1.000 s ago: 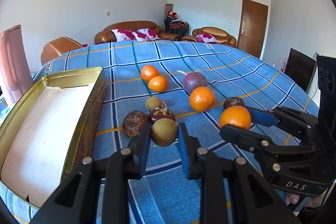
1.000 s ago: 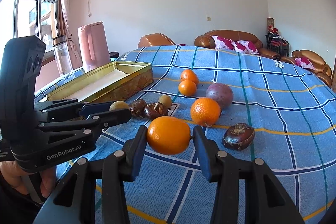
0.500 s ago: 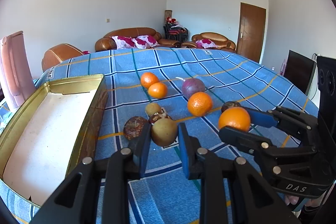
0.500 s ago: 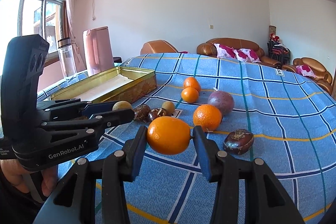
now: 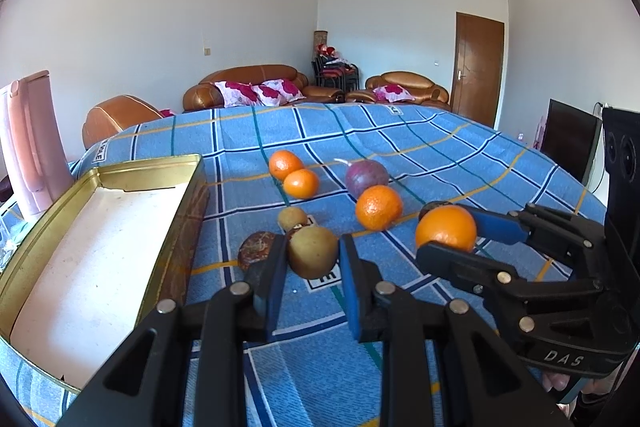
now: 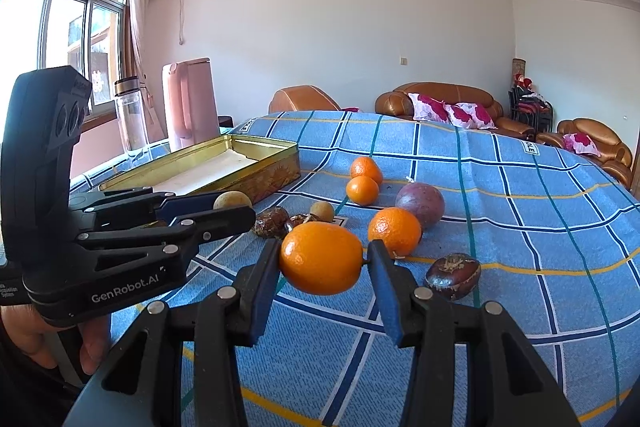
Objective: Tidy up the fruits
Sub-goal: 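Lift the yellow fruit with the left gripper while the right gripper lifts the orange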
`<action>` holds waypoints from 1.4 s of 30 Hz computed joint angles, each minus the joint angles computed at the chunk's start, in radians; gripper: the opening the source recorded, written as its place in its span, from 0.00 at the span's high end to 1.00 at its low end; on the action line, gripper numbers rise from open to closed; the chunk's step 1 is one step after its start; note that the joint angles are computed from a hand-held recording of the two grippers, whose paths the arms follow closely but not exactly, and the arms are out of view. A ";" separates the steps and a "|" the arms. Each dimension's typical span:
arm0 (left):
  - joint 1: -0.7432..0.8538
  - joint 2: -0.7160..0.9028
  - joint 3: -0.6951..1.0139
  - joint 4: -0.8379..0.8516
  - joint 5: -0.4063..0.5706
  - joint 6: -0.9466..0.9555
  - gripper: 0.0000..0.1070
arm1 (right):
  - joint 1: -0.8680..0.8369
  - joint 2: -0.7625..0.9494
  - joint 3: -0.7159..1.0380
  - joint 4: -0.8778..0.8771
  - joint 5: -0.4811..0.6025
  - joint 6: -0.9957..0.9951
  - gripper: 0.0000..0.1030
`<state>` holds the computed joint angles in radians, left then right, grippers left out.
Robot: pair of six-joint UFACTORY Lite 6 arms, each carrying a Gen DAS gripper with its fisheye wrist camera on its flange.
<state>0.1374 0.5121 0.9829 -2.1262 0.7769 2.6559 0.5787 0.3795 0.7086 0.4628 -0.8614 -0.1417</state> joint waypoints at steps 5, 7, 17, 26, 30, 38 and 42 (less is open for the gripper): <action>0.009 -0.012 -0.018 -0.007 0.021 0.013 0.75 | 0.008 0.001 -0.009 0.004 -0.025 0.000 0.55; 0.012 -0.014 -0.021 -0.006 0.029 0.013 0.75 | 0.011 -0.002 -0.016 0.004 -0.036 0.000 0.55; 0.021 -0.036 -0.061 -0.034 0.071 0.058 0.75 | 0.027 -0.015 -0.056 -0.007 -0.106 0.004 0.55; 0.040 -0.067 -0.087 -0.023 0.106 0.056 0.75 | 0.042 -0.033 -0.109 -0.020 -0.197 0.031 0.55; 0.054 -0.087 -0.105 -0.028 0.129 0.064 0.75 | 0.050 -0.040 -0.130 -0.026 -0.241 0.044 0.55; 0.062 -0.118 -0.128 -0.045 0.155 0.093 0.75 | 0.049 -0.048 -0.136 -0.016 -0.240 0.046 0.55; 0.071 -0.134 -0.138 -0.044 0.166 0.091 0.75 | 0.041 -0.060 -0.136 -0.025 -0.220 0.057 0.55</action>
<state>0.2084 0.3780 0.8453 -2.1698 0.9429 2.7469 0.6196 0.3191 0.5722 0.4378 -1.0815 -0.0843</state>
